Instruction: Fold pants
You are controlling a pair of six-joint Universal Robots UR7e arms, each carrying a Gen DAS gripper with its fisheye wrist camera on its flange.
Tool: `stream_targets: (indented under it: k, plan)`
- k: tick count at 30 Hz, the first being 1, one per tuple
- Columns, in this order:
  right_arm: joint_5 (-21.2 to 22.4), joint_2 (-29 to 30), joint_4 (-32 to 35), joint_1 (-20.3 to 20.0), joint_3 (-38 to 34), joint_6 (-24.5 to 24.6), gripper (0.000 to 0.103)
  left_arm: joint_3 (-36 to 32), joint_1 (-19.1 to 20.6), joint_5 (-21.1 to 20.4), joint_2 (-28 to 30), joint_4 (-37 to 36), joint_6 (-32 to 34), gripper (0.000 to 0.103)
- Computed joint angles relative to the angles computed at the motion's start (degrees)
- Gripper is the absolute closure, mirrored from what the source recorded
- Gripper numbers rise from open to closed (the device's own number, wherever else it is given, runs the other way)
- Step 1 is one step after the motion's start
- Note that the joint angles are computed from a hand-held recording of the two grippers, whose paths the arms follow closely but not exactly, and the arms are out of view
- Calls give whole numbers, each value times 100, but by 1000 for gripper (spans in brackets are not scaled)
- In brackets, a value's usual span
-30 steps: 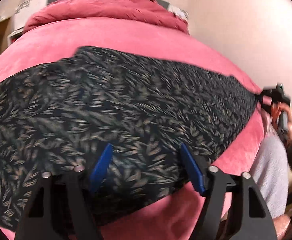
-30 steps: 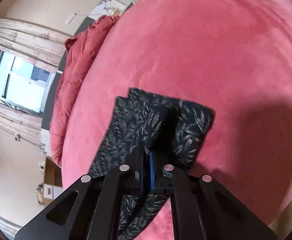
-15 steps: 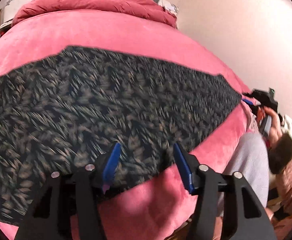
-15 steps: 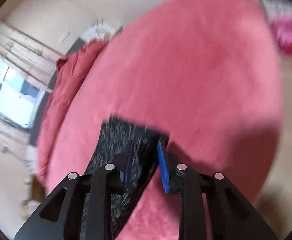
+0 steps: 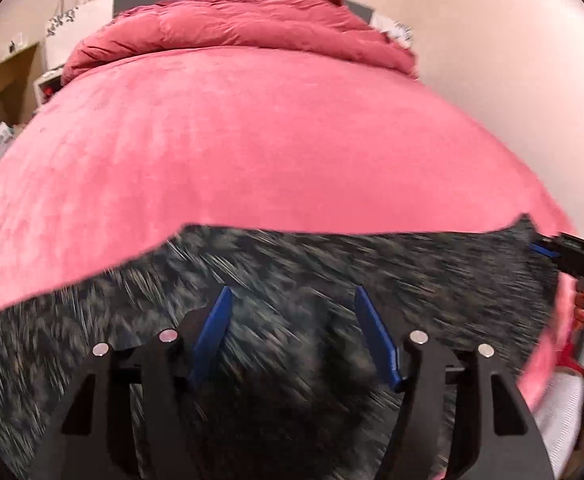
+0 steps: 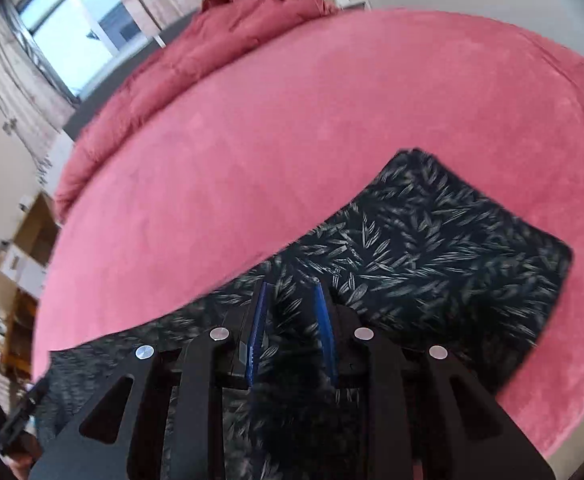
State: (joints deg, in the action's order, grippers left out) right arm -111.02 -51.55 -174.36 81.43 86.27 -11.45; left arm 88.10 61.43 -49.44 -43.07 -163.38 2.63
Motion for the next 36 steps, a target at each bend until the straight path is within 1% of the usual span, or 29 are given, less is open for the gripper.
stream_targets:
  k: [1, 3, 4, 5, 7, 8, 10, 12, 14, 15, 16, 17, 18, 19, 20, 21, 22, 24, 26, 27, 29, 31, 32, 33, 35, 36]
  plan:
    - [-213, 127, 53, 15, -150, 3, 79, -195, 62, 165, 133, 49, 20, 43]
    - [-411, 296, 199, 8, -382, 61, 81, -481, 173, 371, 362, -15, 73, 47]
    - [-411, 379, 176, -39, -483, 72, 83, -554, 256, 273, 436, -197, 136, 48]
    - [-361, 415, 69, -77, -516, 78, 85, -526, 330, 93, 486, -619, 314, 48]
    - [-228, 490, -200, -149, -557, 87, 87, -475, 367, 12, 573, -1085, 618, 46]
    - [-189, 531, -323, -170, -572, 13, 87, -336, 378, -19, 553, -1333, 763, 44]
    - [-222, 545, -608, -156, -468, -273, 87, -195, 379, -61, 478, -1464, 809, 43]
    - [-116, 449, -705, -180, -311, -310, 87, -61, 363, -118, 385, -1456, 769, 40]
    - [217, 198, -654, -311, -59, -20, 87, 108, 307, -139, 244, -1254, 669, 31]
    - [376, 88, -597, -395, 15, 88, 87, 111, 257, -79, 272, -1186, 655, 30]
    - [582, -74, -547, -477, 168, 249, 87, 261, 190, 2, 214, -1200, 690, 28]
    - [767, -233, -544, -551, 332, 341, 86, 324, 145, -7, 195, -1179, 698, 25]
    - [919, -390, -693, -610, 542, 330, 83, 524, 99, -165, 70, -1109, 627, 24]
    - [930, -508, -864, -635, 708, 270, 75, 711, 79, -304, -21, -1142, 586, 24]
    - [844, -643, -1171, -650, 944, 171, 71, 839, 36, -295, -44, -1207, 587, 24]
    - [804, -707, -1291, -658, 1036, 158, 66, 1025, -21, -240, -83, -1282, 620, 24]
    - [800, -875, -1475, -713, 1259, 206, 66, 1155, -62, -227, -124, -1339, 634, 24]
    - [837, -1148, -1583, -848, 1577, 404, 66, 1369, -122, -282, -220, -1438, 512, 24]
    - [1042, -1451, -1553, -1034, 1873, 784, 66, 1576, -157, -324, -295, -1587, 368, 24]
    - [1059, -1566, -1536, -1101, 1991, 965, 66, 1672, -165, -357, -343, -1661, 278, 24]
    - [923, -1635, -1406, -1149, 2021, 1188, 66, 1794, -123, -504, -451, -1782, 100, 24]
    - [1354, -1699, -1382, -1311, 2121, 1362, 66, 1917, -101, -612, -556, -1876, -70, 23]
    - [1466, -1675, -1409, -1345, 2117, 1394, 66, 1976, -98, -635, -613, -1896, -168, 23]
    - [1481, -1588, -1410, -1323, 2022, 1422, 66, 2022, -76, -654, -655, -1928, -207, 22]
    - [1702, -1419, -1417, -1334, 1831, 1525, 66, 2122, -85, -578, -732, -2010, -303, 16]
    - [1823, -1336, -1429, -1351, 1740, 1638, 66, 2169, -106, -471, -778, -2051, -362, 15]
